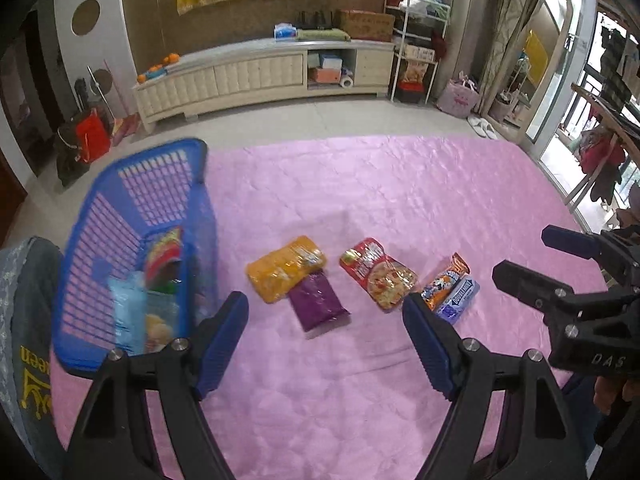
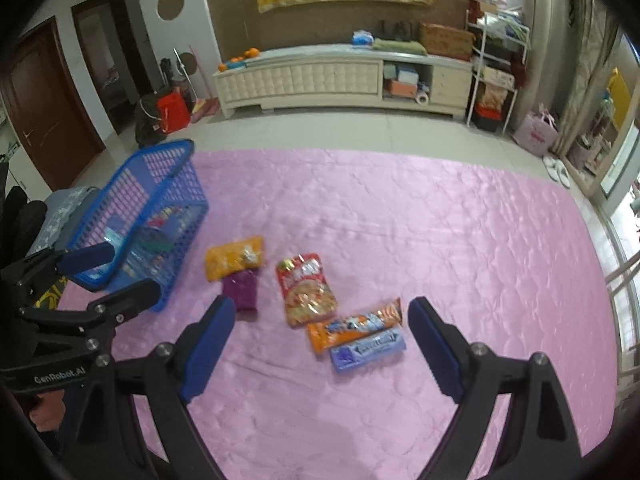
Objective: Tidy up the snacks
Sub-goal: 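Move both grippers back over the remaining snack pile, then grasp the orange sausage stick with the left gripper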
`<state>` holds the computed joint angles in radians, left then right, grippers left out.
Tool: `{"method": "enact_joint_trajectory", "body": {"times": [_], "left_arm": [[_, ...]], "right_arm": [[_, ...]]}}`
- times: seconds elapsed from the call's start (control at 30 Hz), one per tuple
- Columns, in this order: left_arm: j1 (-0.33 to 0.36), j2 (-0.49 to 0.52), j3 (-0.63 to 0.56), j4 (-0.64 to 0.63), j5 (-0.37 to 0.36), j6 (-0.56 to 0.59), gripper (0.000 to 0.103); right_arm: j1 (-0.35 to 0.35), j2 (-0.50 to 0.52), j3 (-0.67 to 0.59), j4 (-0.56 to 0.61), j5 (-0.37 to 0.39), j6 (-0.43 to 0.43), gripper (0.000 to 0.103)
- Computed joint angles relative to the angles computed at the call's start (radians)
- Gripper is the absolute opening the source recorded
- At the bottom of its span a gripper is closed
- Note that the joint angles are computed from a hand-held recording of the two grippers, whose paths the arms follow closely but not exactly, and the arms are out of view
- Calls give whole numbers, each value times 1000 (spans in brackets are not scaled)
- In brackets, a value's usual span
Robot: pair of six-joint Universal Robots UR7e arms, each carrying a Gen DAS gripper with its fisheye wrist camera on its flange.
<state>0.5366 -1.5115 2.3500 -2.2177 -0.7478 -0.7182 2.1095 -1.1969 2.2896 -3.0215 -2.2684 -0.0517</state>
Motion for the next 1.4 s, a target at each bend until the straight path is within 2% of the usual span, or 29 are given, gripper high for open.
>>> {"method": "enact_joint_trajectory", "body": {"times": [0.4,0.57,0.73,0.83,0.97,1.1,1.17,1.27,1.33,1.4], "left_arm": [[113,159,-7,-131,-79,73,78],[148,273,-35,-204,-87,172,78],[182,369,-79,-280,-113,268,78],[188,419,-113,-292,-110,306,78],[179,486,-155,-327,-95,435,78],[177,518,-181,-347,-134,548,77],[173,539,-191,-344,-143,601,74],[172,573,-211,-315,-154,637,55],[175,595,-230,-283,-167,622,38],[175,609,-235,-301,-179,627,30]], "right_arm": [[-151,28,61,-74,-6,-90,91],[-230,38,94,-139,0,-109,91],[-278,59,107,-203,-15,-146,91],[-304,65,101,-202,13,-145,91],[-326,54,110,-204,35,-134,91],[-324,21,136,-224,10,-129,91],[-332,-9,154,-230,12,-130,91],[-342,-31,179,-257,15,-127,91],[-354,-41,189,-252,26,-121,91],[-357,-39,189,-250,33,-117,91]]}}
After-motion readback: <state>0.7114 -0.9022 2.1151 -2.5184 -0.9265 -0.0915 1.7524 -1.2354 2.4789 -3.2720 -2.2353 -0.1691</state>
